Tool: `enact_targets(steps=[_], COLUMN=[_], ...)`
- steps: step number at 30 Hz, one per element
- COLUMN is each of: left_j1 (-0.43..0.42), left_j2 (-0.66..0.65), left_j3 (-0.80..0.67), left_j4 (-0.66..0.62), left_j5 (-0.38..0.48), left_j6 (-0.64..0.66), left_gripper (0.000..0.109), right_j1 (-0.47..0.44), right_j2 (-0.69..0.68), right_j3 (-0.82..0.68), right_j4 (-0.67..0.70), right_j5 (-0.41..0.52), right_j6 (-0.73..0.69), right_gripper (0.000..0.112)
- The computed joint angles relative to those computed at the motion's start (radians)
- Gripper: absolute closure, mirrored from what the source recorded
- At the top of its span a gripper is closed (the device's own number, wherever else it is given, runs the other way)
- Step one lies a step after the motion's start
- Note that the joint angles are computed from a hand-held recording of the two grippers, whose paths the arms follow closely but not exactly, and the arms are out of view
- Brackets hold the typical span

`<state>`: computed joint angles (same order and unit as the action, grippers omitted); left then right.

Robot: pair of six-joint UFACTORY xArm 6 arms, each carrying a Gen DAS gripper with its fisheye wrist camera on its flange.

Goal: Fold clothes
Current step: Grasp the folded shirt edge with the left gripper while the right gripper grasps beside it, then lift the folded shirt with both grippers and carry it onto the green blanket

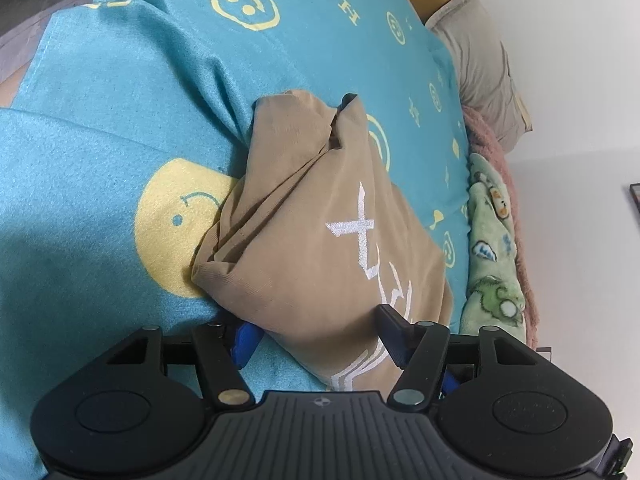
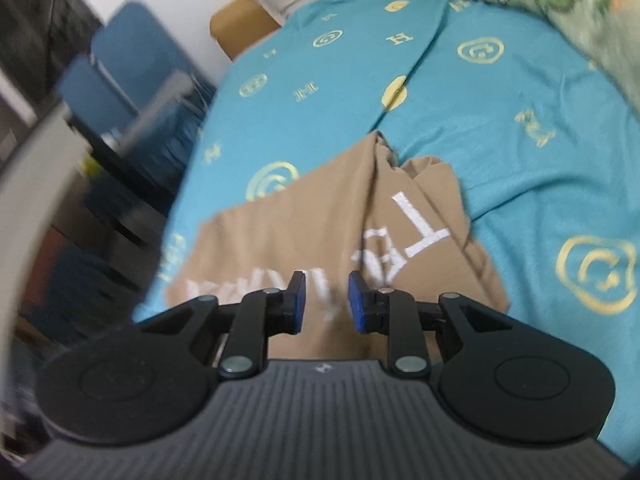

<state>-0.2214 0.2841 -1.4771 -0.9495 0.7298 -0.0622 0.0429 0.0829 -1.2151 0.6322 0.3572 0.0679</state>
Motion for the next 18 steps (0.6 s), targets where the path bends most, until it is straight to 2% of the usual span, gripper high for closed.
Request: enact_targets(steps=[1, 2, 3, 7, 10, 12, 14, 18], left_j1=[0.0, 0.0, 0.0, -0.003, -0.01, -0.015, -0.02, -0.032], left_j2=[-0.003, -0.005, -0.007, -0.014, -0.024, -0.026, -0.031, -0.036], left_j3=[0.003, 0.006, 0.008, 0.018, 0.03, 0.03, 0.029, 0.021], left_j4=[-0.007, -0.01, -0.012, -0.015, -0.011, -0.016, -0.033, -0.11], left_j5=[-0.005, -0.009, -0.012, -0.031, -0.053, -0.069, -0.087, -0.128], left_j6=[0.002, 0.0, -0.002, -0.011, -0.013, -0.008, 0.008, 0.075], left_gripper=[0.048, 0.05, 0.051, 0.055, 0.064, 0.075, 0.081, 0.086], right_j1=[-0.004, -0.007, -0.011, -0.03, -0.039, -0.045, -0.044, -0.028], right_j2=[-0.006, -0.014, -0.017, -0.02, 0.0, 0.018, 0.036, 0.054], right_j3=[-0.003, -0.002, -0.001, 0.0, 0.003, 0.008, 0.016, 0.03], right_j4=[0.103, 0.207, 0.288, 0.545, 0.669, 0.752, 0.833, 0.976], right_j5=[0.017, 0.034, 0.056, 0.16, 0.243, 0.294, 0.31, 0.257], right_j6=[-0.056, -0.112, -0.147, -0.233, -0.214, -0.193, -0.183, -0.195], right_gripper=[0.034, 0.021, 0.013, 0.014, 0.014, 0.014, 0.014, 0.014])
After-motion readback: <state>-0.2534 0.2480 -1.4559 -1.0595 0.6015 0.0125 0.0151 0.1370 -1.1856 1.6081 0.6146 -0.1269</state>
